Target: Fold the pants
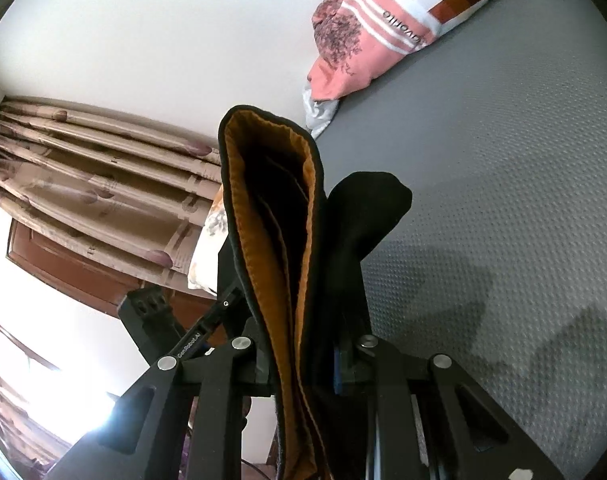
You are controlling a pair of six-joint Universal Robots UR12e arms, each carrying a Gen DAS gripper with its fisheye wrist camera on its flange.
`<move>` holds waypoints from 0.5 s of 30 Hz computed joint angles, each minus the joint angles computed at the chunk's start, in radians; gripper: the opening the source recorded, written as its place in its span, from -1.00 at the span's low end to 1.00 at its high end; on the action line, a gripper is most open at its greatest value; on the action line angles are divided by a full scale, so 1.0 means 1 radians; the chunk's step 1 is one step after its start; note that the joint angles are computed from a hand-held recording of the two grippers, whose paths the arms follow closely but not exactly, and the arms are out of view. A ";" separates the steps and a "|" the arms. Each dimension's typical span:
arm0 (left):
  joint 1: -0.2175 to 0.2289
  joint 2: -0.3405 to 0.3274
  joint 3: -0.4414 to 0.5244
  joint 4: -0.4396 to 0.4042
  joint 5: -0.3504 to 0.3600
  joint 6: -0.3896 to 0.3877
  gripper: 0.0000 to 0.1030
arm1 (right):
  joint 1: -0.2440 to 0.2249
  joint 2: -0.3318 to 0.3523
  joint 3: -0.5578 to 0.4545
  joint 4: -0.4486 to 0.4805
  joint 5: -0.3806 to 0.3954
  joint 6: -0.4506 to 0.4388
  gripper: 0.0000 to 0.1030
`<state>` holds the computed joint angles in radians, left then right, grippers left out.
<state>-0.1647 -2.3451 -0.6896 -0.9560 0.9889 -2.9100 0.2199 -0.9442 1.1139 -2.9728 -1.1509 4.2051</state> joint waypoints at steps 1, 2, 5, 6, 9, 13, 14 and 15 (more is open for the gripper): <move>0.001 -0.008 0.013 -0.001 0.003 -0.003 -0.66 | -0.001 0.011 -0.019 0.010 0.006 -0.003 -0.64; 0.002 -0.017 0.027 -0.004 0.006 -0.005 -0.66 | -0.002 0.024 -0.040 0.019 0.012 -0.005 -0.64; 0.005 -0.047 0.075 -0.011 0.015 -0.016 -0.66 | -0.005 0.056 -0.094 0.037 0.026 -0.009 -0.64; 0.006 -0.058 0.095 -0.017 0.017 -0.020 -0.66 | -0.006 0.068 -0.112 0.043 0.032 -0.009 -0.64; 0.009 -0.095 0.156 -0.032 0.020 -0.035 -0.66 | -0.009 0.102 -0.170 0.063 0.044 -0.012 -0.64; 0.011 -0.150 0.254 -0.065 0.027 -0.041 -0.66 | -0.013 0.148 -0.248 0.093 0.057 -0.012 -0.63; 0.012 -0.163 0.279 -0.074 0.028 -0.042 -0.66 | -0.014 0.161 -0.270 0.100 0.059 -0.014 -0.63; 0.013 -0.185 0.319 -0.089 0.030 -0.043 -0.66 | -0.014 0.173 -0.291 0.110 0.062 -0.017 -0.63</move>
